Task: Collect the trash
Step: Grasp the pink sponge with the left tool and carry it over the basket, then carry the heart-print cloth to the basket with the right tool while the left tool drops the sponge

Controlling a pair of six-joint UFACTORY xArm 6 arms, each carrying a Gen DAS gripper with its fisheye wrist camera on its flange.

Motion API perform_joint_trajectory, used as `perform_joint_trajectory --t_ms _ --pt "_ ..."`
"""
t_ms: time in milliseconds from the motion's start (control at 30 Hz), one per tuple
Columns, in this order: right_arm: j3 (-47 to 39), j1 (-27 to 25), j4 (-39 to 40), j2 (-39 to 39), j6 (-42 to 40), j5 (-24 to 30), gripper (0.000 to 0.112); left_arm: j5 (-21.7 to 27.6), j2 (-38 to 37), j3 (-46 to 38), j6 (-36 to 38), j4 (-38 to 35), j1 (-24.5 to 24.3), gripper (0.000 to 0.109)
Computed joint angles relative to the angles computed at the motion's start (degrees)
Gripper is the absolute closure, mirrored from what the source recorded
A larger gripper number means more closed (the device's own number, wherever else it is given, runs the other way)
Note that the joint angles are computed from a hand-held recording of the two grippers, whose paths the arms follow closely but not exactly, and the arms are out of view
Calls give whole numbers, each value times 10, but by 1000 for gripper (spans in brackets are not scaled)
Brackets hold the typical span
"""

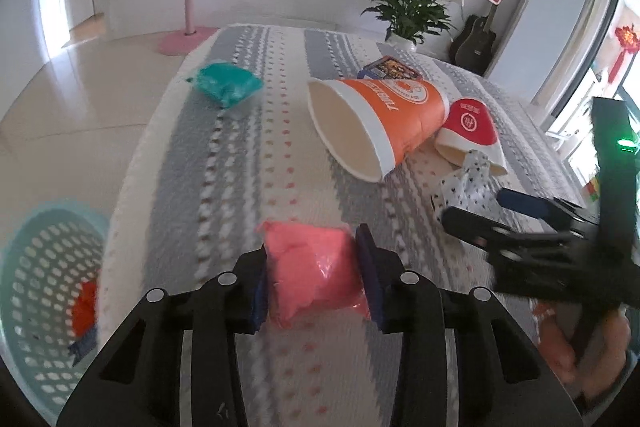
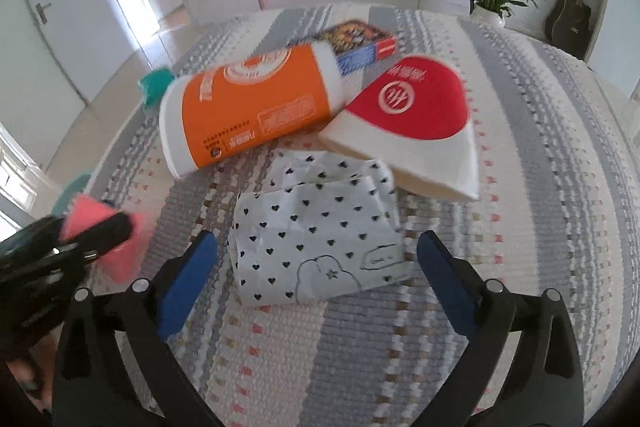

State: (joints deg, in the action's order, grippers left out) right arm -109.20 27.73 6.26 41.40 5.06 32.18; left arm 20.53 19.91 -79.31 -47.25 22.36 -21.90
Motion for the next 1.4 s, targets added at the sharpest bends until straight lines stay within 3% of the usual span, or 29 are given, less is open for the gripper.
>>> perform_joint_trajectory --t_ms 100,233,400,433,500,533,667,833,900,1033,1133,1233,1400 --pt "-11 8 -51 7 24 6 19 -11 -39 43 3 2 5 72" --pt "-21 12 -95 14 59 13 37 -5 -81 80 0 16 9 72" --pt "9 13 -105 -4 70 -27 54 3 -133 123 -17 59 15 72" --pt "16 13 -105 -10 70 -35 71 4 -145 133 -21 63 18 72" --pt "21 13 -84 -16 60 -38 84 -4 -170 156 -28 66 26 72" --pt "17 13 -46 -16 29 -32 107 -8 -186 170 -36 70 31 72" --pt "11 21 -58 -14 33 -19 106 -13 -230 209 -81 111 48 72" --pt "81 19 9 -62 -11 -67 105 -38 -275 257 -120 133 77 72" --pt "118 19 43 -88 -24 -90 98 -33 -283 263 -131 144 85 72" --pt "141 23 43 -107 -35 -89 64 -42 -293 271 -129 140 96 72" --pt "150 30 18 -110 -22 -94 60 -48 -297 274 -124 136 99 72" --pt "139 32 -9 -100 -1 -79 45 -44 -293 271 -117 132 96 72" --pt "81 35 -41 -54 17 -26 44 -43 -285 267 -116 134 92 72"
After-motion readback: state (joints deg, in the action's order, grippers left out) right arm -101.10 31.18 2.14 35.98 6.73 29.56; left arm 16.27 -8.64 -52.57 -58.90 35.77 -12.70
